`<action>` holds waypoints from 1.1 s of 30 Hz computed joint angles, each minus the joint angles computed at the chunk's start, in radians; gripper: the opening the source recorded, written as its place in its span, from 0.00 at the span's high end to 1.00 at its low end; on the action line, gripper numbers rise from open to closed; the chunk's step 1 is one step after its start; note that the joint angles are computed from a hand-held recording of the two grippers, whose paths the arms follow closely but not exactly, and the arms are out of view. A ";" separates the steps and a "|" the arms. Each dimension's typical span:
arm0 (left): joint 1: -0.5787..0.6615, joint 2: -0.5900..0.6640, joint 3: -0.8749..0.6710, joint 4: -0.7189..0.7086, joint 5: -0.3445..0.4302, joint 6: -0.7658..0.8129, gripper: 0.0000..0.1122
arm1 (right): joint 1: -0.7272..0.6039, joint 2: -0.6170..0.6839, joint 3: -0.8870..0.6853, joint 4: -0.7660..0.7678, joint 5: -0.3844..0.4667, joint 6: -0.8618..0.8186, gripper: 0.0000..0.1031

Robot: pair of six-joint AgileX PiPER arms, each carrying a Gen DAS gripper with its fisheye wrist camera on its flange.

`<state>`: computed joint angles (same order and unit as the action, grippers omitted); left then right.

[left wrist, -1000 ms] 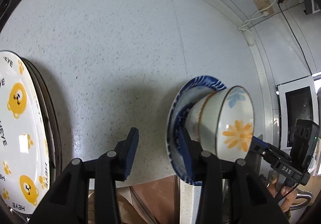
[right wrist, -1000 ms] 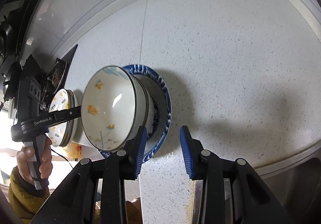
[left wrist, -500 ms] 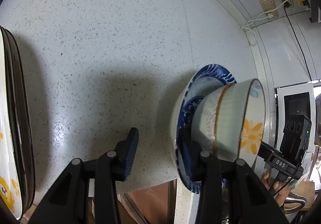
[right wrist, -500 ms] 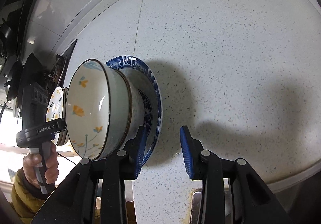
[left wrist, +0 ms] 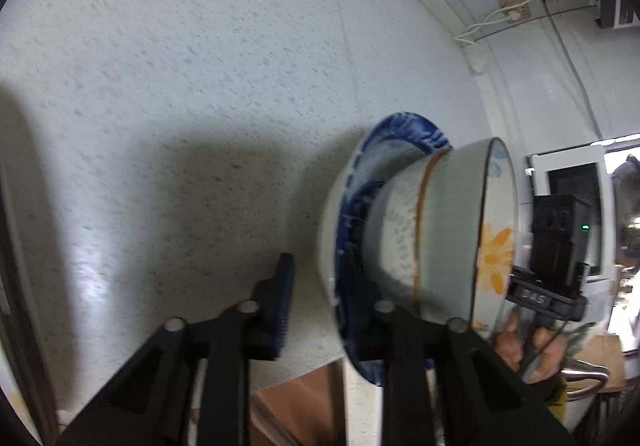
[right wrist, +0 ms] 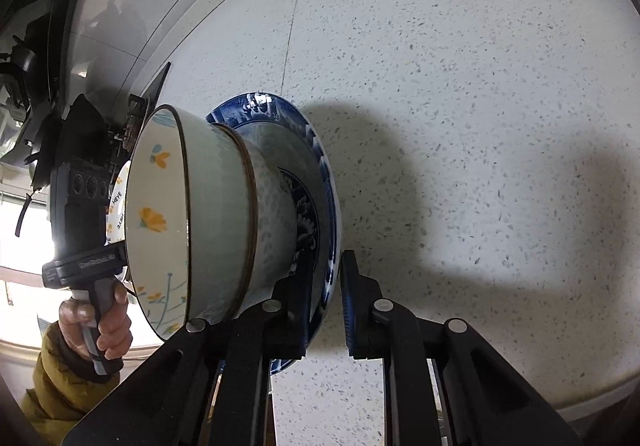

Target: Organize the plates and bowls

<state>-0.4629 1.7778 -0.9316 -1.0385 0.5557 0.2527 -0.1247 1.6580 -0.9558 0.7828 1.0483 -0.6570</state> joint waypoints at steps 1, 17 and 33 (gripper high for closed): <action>-0.003 0.001 0.019 -0.060 -0.017 0.055 0.89 | 0.005 0.000 0.000 0.003 -0.004 0.007 0.88; 0.058 -0.030 -0.049 0.116 0.099 -0.074 0.90 | 0.175 -0.104 -0.041 -0.121 -0.073 0.344 0.88; 0.834 -0.483 0.022 0.372 0.639 0.144 0.90 | 0.761 0.056 -0.460 -0.229 -0.147 0.780 0.88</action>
<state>0.3711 1.2946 -0.9093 -0.6662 1.1943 0.3965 0.6368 1.7140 -1.4154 0.5541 0.9015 0.1230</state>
